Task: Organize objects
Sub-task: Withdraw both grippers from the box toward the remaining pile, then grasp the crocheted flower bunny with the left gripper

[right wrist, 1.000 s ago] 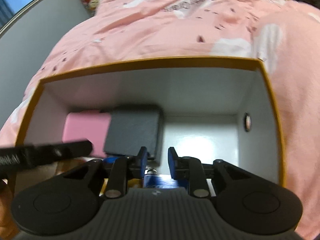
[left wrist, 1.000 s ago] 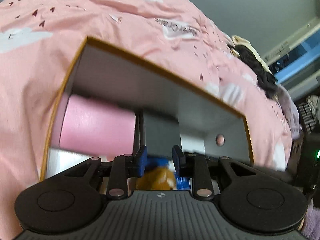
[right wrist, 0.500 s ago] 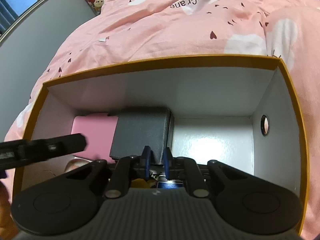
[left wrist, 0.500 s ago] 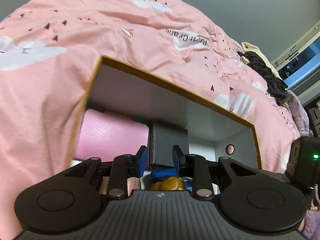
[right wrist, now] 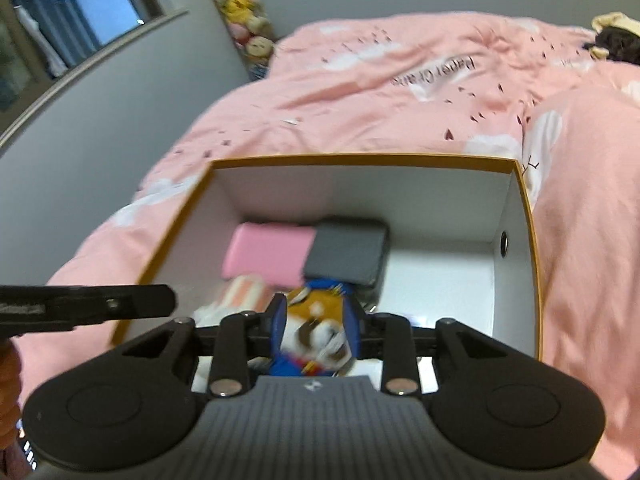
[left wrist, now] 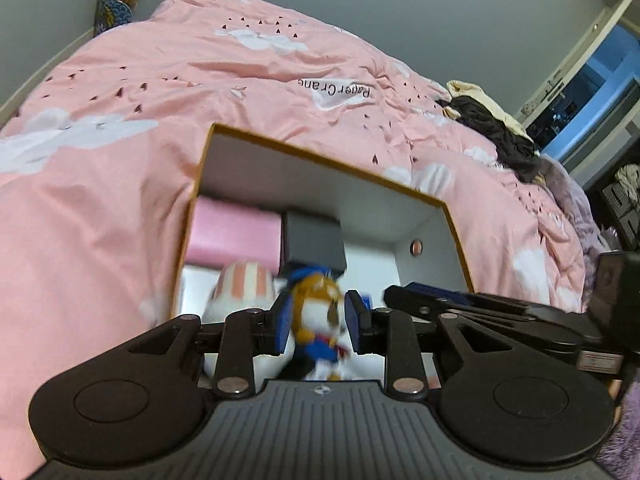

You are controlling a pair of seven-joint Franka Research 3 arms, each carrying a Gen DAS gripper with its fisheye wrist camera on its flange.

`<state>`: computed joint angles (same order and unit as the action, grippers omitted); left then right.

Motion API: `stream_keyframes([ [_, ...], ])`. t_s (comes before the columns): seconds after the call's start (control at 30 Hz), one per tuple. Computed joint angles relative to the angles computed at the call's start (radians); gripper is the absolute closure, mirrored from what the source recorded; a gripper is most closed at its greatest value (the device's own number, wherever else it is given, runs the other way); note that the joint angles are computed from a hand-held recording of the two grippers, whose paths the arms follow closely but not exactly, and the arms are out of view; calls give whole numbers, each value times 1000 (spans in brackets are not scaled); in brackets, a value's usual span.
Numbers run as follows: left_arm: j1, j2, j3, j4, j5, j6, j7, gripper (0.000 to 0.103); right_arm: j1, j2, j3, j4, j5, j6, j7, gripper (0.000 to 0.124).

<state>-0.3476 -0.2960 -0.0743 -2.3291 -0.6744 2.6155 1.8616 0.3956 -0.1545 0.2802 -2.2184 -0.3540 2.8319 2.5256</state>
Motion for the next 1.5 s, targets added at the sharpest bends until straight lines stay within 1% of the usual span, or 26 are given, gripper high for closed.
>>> stream_keyframes([
  [0.1, 11, -84, -6, -75, 44, -15, -39, 72, 6, -69, 34, -61, -15, 8, 37, 87],
  [0.17, 7, -133, -3, -123, 80, -25, -63, 71, -1, -106, 72, -99, -22, 2, 78, 84],
  [0.2, -2, -155, 5, -147, 86, -24, -66, 71, -10, -121, 92, -118, -30, 5, 104, 83],
  [0.23, -15, -176, 15, -172, 85, -21, -62, 71, -49, -143, 141, -137, -89, 9, 171, 81],
  [0.27, -23, -197, 19, -196, 91, -19, -69, 71, -71, -164, 179, -147, -130, -8, 210, 81],
  [0.33, -40, -241, 24, -250, 107, -2, -81, 71, -64, -179, 207, -152, -142, -65, 234, 81],
  [0.37, -53, -262, 30, -275, 114, 9, -79, 70, -59, -189, 215, -163, -151, -74, 245, 81],
  [0.43, -71, -294, 35, -317, 143, 15, -88, 70, -16, -191, 200, -183, -114, -85, 228, 80],
  [0.5, -79, -317, 24, -350, 194, 18, -101, 69, 35, -183, 169, -205, -45, -80, 193, 81],
  [0.53, -83, -325, 15, -365, 225, 24, -105, 66, 47, -181, 164, -212, -25, -82, 183, 81],
  [0.57, -89, -332, 7, -379, 255, 30, -111, 65, 48, -182, 172, -219, -22, -92, 192, 81],
  [0.6, -98, -346, 1, -397, 281, 38, -114, 60, 47, -182, 177, -222, -22, -105, 197, 80],
  [0.63, -115, -352, 3, -413, 299, 58, -108, 48, 48, -182, 180, -223, -22, -124, 202, 80],
  [0.67, -137, -353, 8, -429, 314, 91, -96, 44, 49, -180, 183, -219, -22, -152, 208, 80],
  [0.7, -152, -352, 9, -441, 332, 122, -91, 43, 51, -178, 183, -216, -20, -179, 216, 80],
  [0.77, -162, -340, -11, -463, 390, 194, -90, 43, 57, -183, 175, -226, -19, -194, 238, 80],
  [0.8, -164, -331, -22, -468, 424, 217, -87, 43, 58, -190, 171, -233, -19, -195, 248, 80],
  [0.83, -164, -322, -30, -466, 460, 223, -83, 41, 57, -196, 170, -238, -23, -195, 259, 80],
  [0.9, -166, -297, -40, -450, 526, 201, -77, 38, 51, -212, 179, -239, -41, -206, 285, 79],
  [1.0, -165, -263, -60, -427, 608, 156, -84, 38, 45, -220, 182, -242, -58, -205, 304, 77],
  [1.07, -141, -239, -97, -412, 669, 125, -109, 38, 48, -214, 176, -247, -54, -197, 302, 77],
  [1.1, -135, -227, -107, -406, 694, 118, -116, 37, 51, -209, 173, -247, -48, -195, 299, 77],
  [1.2, -116, -207, -143, -405, 764, 130, -154, 31, 61, -189, 160, -241, -34, -193, 276, 77],
  [1.3, -102, -169, -161, -384, 825, 116, -180, 29, 64, -174, 158, -232, -40, -197, 270, 76],
  [1.37, -102, -140, -158, -369, 843, 108, -188, 29, 67, -163, 156, -224, -44, -205, 266, 76],
  [1.5, -130, -108, -114, -357, 788, 112, -174, 30, 81, -158, 147, -217, -42, -224, 263, 76],
])
